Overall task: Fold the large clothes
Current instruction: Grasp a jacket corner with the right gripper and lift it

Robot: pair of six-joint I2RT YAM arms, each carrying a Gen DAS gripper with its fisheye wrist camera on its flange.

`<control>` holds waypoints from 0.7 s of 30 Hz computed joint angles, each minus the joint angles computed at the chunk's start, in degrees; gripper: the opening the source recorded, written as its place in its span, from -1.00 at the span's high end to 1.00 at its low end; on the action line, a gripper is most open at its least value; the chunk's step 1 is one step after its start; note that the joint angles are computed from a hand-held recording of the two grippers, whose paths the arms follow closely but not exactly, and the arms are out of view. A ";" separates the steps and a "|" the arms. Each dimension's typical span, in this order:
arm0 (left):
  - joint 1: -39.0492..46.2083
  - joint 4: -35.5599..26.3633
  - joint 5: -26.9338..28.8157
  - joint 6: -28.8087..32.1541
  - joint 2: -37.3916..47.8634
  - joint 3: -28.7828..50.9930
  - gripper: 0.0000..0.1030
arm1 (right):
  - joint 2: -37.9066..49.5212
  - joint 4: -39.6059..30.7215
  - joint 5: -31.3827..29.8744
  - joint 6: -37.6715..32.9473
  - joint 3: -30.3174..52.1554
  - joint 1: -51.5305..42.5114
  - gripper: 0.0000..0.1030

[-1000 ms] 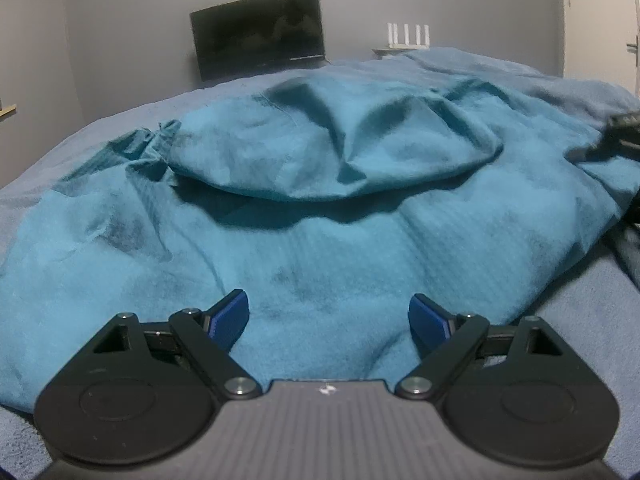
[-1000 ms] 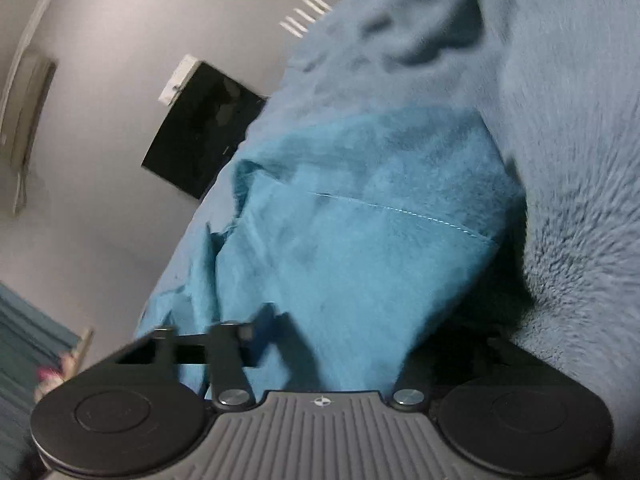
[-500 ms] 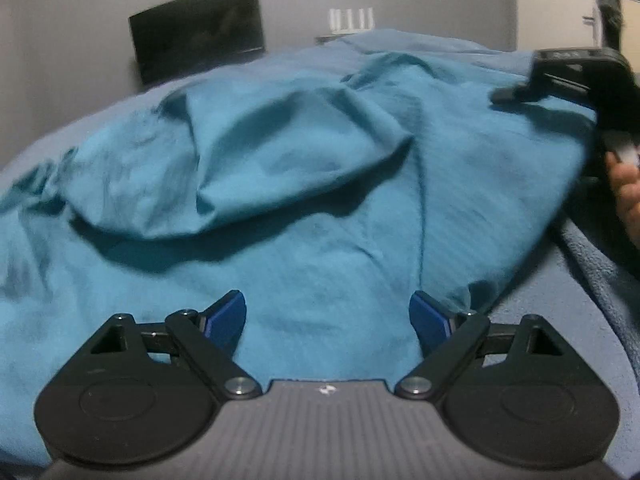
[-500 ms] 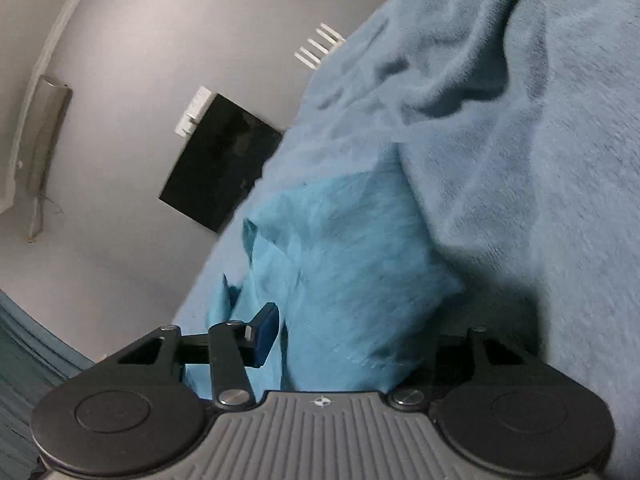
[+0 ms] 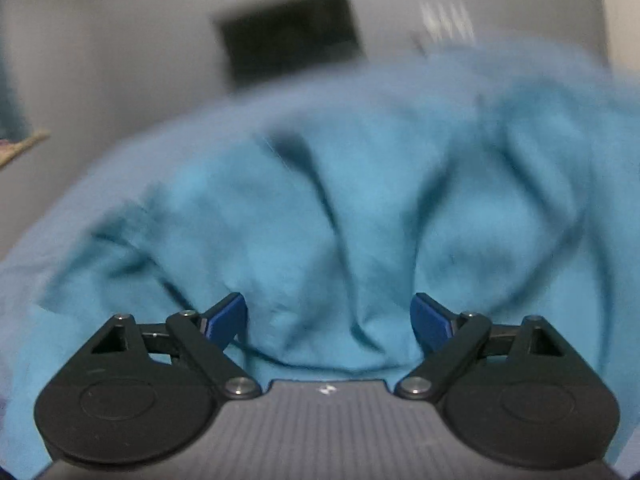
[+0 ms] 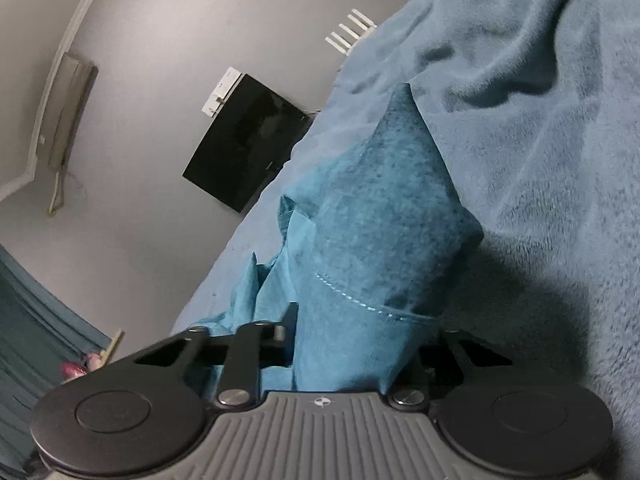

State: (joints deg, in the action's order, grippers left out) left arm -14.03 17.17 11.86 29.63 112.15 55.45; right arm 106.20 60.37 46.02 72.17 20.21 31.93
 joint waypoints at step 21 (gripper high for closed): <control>7.45 18.59 13.90 0.57 -9.03 -17.03 -0.75 | -6.54 -39.69 17.64 -7.72 16.79 13.88 0.76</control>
State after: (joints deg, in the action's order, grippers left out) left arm -6.58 35.76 25.76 30.20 103.12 38.42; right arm 99.66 20.68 63.66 64.45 36.99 45.81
